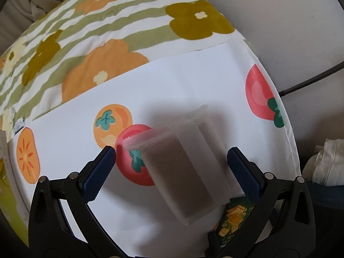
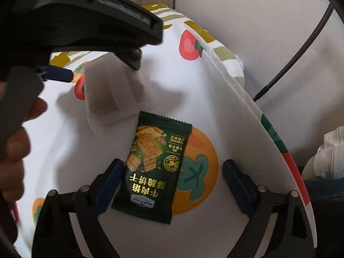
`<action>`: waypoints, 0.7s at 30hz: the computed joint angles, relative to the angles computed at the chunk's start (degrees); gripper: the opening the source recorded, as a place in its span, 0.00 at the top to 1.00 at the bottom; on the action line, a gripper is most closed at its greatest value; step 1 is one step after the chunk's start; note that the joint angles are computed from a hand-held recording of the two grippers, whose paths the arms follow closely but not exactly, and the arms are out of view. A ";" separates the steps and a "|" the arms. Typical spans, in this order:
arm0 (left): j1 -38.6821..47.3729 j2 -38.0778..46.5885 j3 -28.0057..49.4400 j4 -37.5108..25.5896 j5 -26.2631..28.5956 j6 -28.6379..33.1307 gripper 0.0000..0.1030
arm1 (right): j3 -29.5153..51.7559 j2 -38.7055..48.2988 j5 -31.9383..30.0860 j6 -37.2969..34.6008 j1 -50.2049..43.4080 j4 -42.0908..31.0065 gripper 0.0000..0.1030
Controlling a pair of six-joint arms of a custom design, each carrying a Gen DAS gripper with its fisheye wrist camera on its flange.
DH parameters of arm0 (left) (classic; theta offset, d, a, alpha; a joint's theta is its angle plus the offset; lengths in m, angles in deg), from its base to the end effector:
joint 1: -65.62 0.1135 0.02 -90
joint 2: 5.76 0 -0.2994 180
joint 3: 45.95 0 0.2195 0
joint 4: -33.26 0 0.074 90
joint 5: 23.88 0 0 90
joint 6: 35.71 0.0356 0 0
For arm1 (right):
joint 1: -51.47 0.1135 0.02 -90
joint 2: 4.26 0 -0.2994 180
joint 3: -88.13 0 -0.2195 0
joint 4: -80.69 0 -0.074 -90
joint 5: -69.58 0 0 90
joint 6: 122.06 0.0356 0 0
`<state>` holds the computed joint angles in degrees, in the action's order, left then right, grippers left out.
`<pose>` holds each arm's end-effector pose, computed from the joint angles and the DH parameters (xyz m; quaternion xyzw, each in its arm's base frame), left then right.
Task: Organize snacks
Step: 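Grasp the translucent brown packet with the left gripper while the right grasps the green cracker packet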
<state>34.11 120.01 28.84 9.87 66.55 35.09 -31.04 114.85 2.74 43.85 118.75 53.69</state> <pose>0.3091 -0.1898 0.0803 0.1067 0.9849 -0.0616 0.1213 0.1249 0.2619 0.0820 0.0819 0.9754 -0.0250 0.2030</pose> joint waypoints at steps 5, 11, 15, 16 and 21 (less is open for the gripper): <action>1.23 -0.55 -1.48 0.70 1.13 0.32 0.01 | 0.00 -1.02 0.04 -0.47 0.09 -0.37 0.21; 2.13 -3.18 -5.69 1.14 -0.97 2.62 0.01 | 0.56 -2.53 0.07 2.13 2.10 -2.18 0.24; 2.08 -5.26 -9.83 1.45 -2.38 5.16 0.01 | -1.90 -3.78 -0.08 0.40 1.08 0.05 0.25; 2.03 -5.40 -10.32 1.46 -2.55 5.43 0.01 | -1.97 -3.75 -0.12 0.36 1.17 0.19 0.25; 0.60 -5.13 -10.06 2.63 -4.66 6.38 0.01 | -1.49 -1.86 -0.29 -1.68 -0.26 2.81 0.27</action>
